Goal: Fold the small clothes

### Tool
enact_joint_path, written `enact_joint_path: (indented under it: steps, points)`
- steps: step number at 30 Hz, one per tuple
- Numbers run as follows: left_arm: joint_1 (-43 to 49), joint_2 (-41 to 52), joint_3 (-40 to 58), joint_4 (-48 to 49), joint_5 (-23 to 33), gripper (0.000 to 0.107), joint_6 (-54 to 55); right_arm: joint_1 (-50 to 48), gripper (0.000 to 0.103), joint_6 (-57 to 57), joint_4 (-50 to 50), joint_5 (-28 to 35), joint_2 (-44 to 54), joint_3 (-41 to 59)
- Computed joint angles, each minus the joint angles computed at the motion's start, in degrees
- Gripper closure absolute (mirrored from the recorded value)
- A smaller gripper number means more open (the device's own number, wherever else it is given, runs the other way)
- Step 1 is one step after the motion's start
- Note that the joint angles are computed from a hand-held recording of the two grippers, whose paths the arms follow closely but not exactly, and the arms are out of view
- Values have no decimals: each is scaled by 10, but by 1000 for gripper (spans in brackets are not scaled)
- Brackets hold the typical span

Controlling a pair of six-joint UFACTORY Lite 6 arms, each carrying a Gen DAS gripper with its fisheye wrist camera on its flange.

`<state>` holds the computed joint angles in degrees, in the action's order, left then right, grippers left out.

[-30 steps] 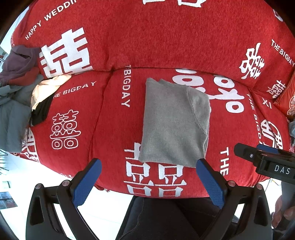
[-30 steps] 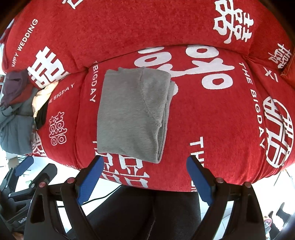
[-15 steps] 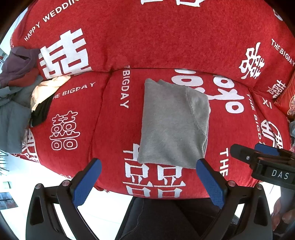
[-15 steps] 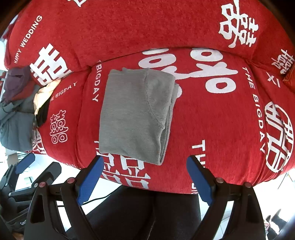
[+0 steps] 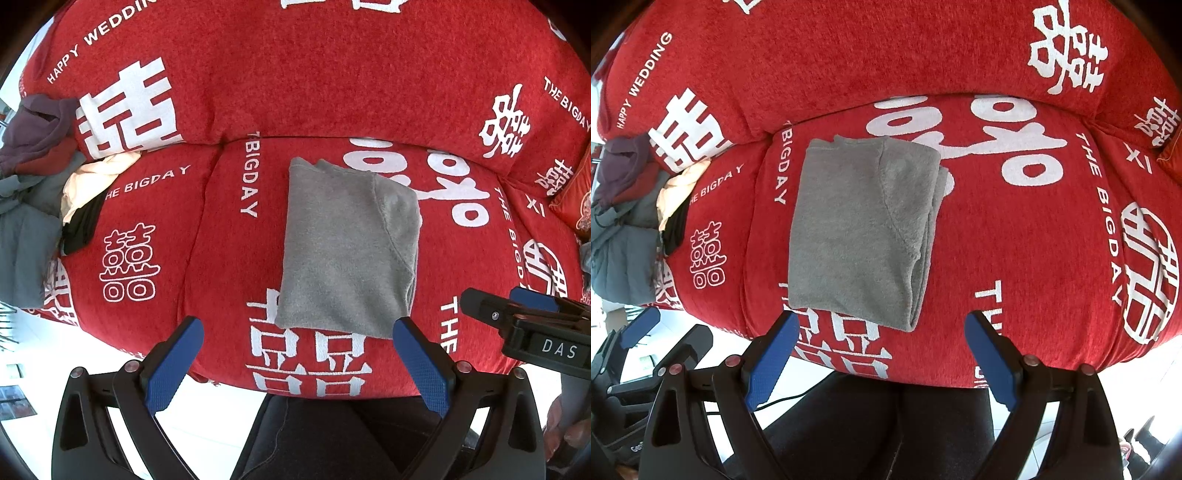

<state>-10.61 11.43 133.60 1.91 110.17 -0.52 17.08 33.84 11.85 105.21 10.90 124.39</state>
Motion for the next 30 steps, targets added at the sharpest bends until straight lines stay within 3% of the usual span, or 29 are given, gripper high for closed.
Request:
enact_joint_path:
  steps: [14,18,30]
  points:
    - [4,12,13,2,0,4,9,2,10,1,1,-7,-3,-7]
    - [9,41,64,4,19,4,19,7,10,5,2,-15,-11,-19]
    - [-15,54,98,26,35,4,0,-3,10,-5,9,-18,-12,-14]
